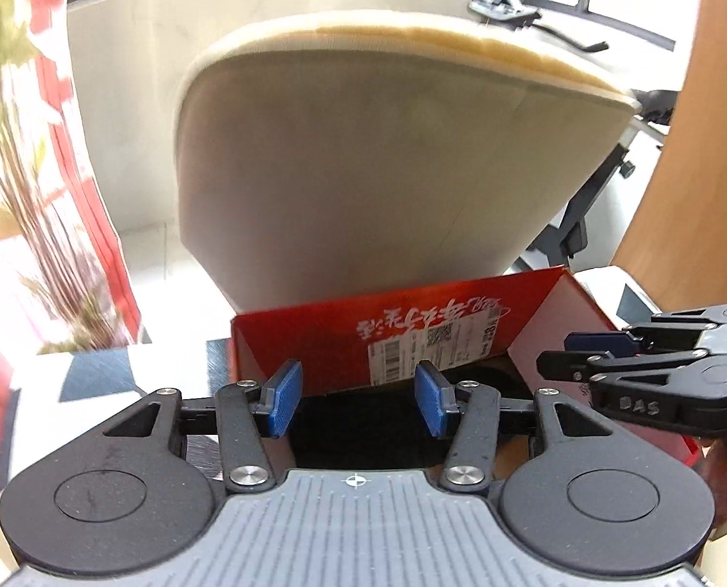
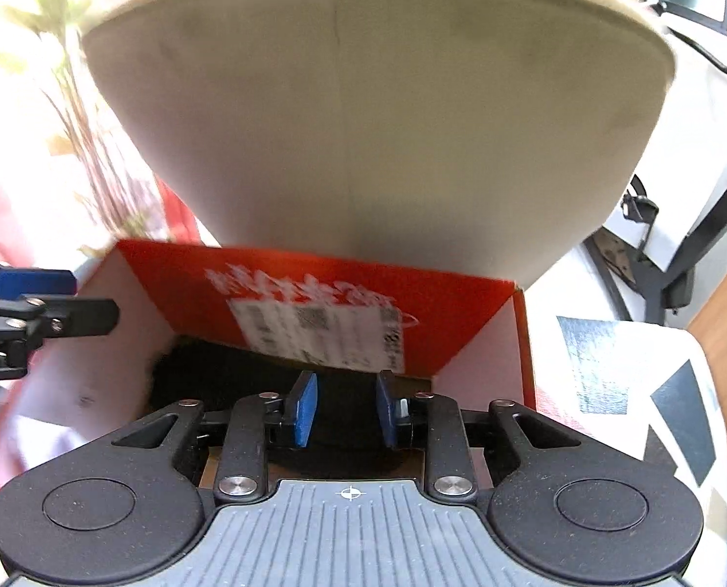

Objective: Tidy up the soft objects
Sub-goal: 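Open both tools to drop the black eye mask into the red box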

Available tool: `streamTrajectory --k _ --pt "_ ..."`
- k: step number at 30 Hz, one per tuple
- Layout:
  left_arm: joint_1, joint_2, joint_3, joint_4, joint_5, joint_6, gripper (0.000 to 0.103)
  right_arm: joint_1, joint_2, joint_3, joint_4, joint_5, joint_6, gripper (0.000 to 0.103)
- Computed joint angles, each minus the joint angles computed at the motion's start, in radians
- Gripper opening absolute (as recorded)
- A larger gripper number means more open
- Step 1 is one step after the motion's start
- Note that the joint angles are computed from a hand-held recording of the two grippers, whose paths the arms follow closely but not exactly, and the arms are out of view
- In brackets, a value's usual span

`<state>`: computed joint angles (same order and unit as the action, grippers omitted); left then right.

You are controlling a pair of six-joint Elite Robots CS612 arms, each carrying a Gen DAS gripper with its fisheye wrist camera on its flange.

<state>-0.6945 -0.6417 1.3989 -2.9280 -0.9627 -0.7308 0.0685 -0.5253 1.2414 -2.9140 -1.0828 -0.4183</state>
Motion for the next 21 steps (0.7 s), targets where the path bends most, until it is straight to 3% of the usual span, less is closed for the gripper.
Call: streamTrajectory --k 7,14,21 --pt "-0.067 -0.081 0.139 -0.082 0.089 -0.041 0.053 -0.045 -0.091 0.194 -0.192 0.114 0.02 0.025" --pt "-0.126 -0.125 0.242 -0.087 0.111 -0.203 0.053 -0.077 -0.147 0.349 -0.31 0.166 0.007 0.025" --pt "-0.17 -0.149 0.322 -0.108 0.14 -0.325 0.053 -0.112 -0.171 0.471 -0.444 0.218 0.033 0.025"
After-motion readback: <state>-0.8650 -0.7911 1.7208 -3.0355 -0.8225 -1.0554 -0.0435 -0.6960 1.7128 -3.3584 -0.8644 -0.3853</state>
